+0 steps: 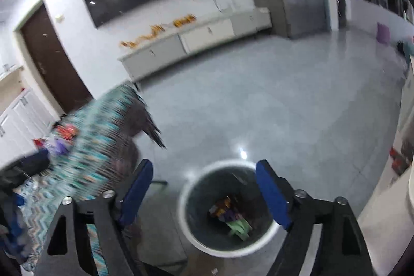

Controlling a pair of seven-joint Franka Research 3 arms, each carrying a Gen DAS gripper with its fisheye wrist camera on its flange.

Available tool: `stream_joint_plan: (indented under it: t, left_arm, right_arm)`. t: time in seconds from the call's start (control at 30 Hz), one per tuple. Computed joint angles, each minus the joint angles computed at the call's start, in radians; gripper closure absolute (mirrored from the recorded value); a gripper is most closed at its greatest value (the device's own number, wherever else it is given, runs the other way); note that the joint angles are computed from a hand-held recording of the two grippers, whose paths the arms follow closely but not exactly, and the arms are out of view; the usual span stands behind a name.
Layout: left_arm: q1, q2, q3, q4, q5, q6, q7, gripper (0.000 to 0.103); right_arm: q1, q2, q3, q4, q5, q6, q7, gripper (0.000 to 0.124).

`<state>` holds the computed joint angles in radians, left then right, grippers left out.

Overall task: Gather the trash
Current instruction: 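Carry both items to the trash bin and open both tools to drop them, then grasp the white tissue with the left tool while the right tool grasps the red bag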

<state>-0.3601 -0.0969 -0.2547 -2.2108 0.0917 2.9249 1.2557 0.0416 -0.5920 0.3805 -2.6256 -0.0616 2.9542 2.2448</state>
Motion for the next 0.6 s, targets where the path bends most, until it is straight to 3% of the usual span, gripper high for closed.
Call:
stream_joint_plan:
  t: [0.17, 0.27, 0.47, 0.53, 0.6]
  left_arm:
    - [0.069, -0.149, 0.034, -0.161, 0.073, 0.016, -0.102, 0.027]
    - [0.142, -0.216, 0.04, -0.227, 0.131, 0.004, -0.177, 0.027]
    - [0.284, -0.255, 0.068, -0.29, 0.215, -0.031, -0.294, 0.028]
    - [0.343, -0.24, 0.055, -0.286, 0.268, -0.043, -0.349, 0.029]
    - [0.36, -0.22, 0.065, -0.278, 0.288, -0.047, -0.374, 0.032]
  right_arm:
    - [-0.024, 0.06, 0.081, 0.108, -0.033, 0.075, 0.004, 0.021]
    - [-0.032, 0.138, 0.125, 0.199, -0.056, 0.088, 0.0, 0.021]
    - [-0.017, 0.372, 0.18, 0.412, -0.176, 0.03, 0.013, 0.021]
    - [0.014, 0.497, 0.187, 0.519, -0.227, 0.0, -0.01, 0.028]
    - [0.057, 0.595, 0.179, 0.599, -0.242, -0.025, -0.047, 0.036]
